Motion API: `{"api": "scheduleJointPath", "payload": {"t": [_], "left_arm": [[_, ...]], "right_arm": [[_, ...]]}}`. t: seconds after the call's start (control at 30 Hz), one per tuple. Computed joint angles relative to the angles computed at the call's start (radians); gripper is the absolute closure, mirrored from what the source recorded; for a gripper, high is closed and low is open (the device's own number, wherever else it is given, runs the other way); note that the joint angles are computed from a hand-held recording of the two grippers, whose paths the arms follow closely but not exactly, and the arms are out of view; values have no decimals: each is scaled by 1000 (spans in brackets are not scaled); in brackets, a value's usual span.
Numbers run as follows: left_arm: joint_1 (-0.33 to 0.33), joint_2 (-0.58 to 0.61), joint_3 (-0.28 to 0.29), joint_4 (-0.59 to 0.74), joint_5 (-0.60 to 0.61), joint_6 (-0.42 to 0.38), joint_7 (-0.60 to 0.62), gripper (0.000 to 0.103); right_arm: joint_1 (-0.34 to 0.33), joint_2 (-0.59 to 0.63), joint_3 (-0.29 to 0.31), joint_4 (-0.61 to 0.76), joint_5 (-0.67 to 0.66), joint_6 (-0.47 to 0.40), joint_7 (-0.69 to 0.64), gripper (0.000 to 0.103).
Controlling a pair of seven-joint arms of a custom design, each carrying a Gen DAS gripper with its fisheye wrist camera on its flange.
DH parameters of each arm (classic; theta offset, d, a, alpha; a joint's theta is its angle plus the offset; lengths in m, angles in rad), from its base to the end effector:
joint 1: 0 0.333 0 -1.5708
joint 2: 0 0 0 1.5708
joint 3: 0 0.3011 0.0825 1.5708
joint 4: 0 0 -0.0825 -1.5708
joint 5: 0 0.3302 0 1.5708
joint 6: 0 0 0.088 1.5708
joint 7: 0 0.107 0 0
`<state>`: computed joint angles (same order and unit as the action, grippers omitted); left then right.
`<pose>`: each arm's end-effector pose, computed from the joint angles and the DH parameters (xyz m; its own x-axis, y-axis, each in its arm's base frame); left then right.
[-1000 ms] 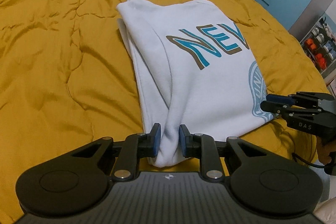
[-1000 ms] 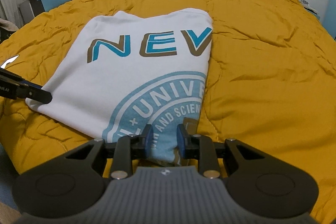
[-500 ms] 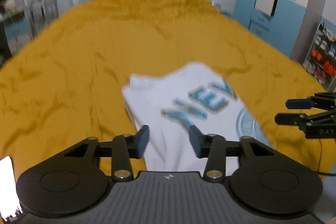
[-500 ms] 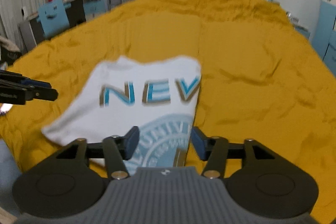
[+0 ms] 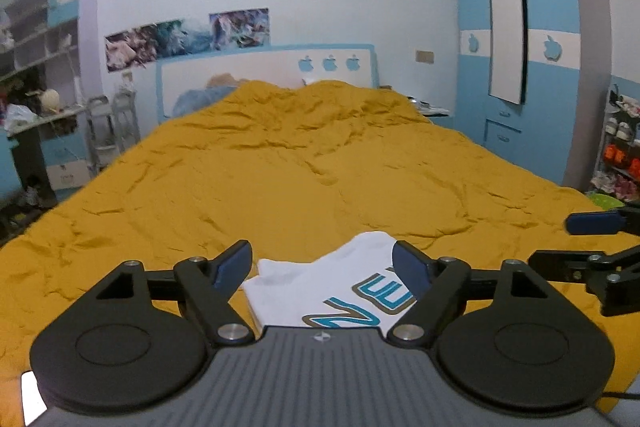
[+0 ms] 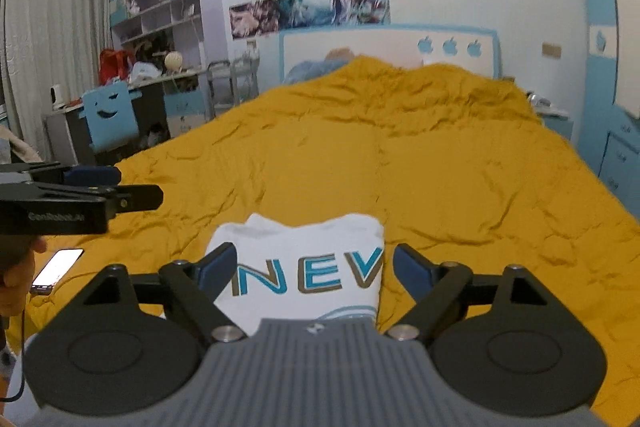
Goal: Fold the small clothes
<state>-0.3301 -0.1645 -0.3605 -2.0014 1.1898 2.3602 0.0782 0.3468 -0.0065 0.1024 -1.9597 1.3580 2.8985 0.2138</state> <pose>0.3903 -0.3234 0.5904 0.1292 -0.9905 -0.0479 -0.4099 -0.0094 -0.9121 0.5102 0.1814 0.5530 0.6163 -0.7819 -0.0937 -0.3759 -0.1875 -0.9075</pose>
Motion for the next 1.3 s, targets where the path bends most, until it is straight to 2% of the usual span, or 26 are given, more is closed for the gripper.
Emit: {"api": "scheduleJointPath", "payload": {"t": [0.1,0.17,0.27,0.4,0.5,0.77,1.03,1.13,1.3], "left_arm": [[-11,13,-25,-3,43,-68,-42,9],[-23,16,-24,-15,33,-74,-42,9],[-41,23,-21,-24,-13,-84,-38,9],[-69,43,-31,-15,-66,-156,-12,9],[-89,45,-27,-26,-114,-161,-1,9],[-118,36,-25,-63,-215,-174,-13,9],[-130,44,-23,-65,-290,-177,-2,9],[-133,41,-23,-70,-304,-178,-7,9],[-136,34,-26,-75,-319,-185,-7,9]], "right_arm": [[24,-38,15,-41,150,90,-121,21],[41,-57,21,-62,245,135,-186,21],[50,-81,20,-113,173,145,-97,21],[70,-105,22,-169,171,164,-124,21],[76,-106,30,-214,24,179,13,21],[76,-85,24,-287,-235,191,309,21],[83,-63,11,-301,-277,153,342,21],[72,-66,14,-314,-336,137,406,21],[76,-84,12,-332,-336,133,422,21]]}}
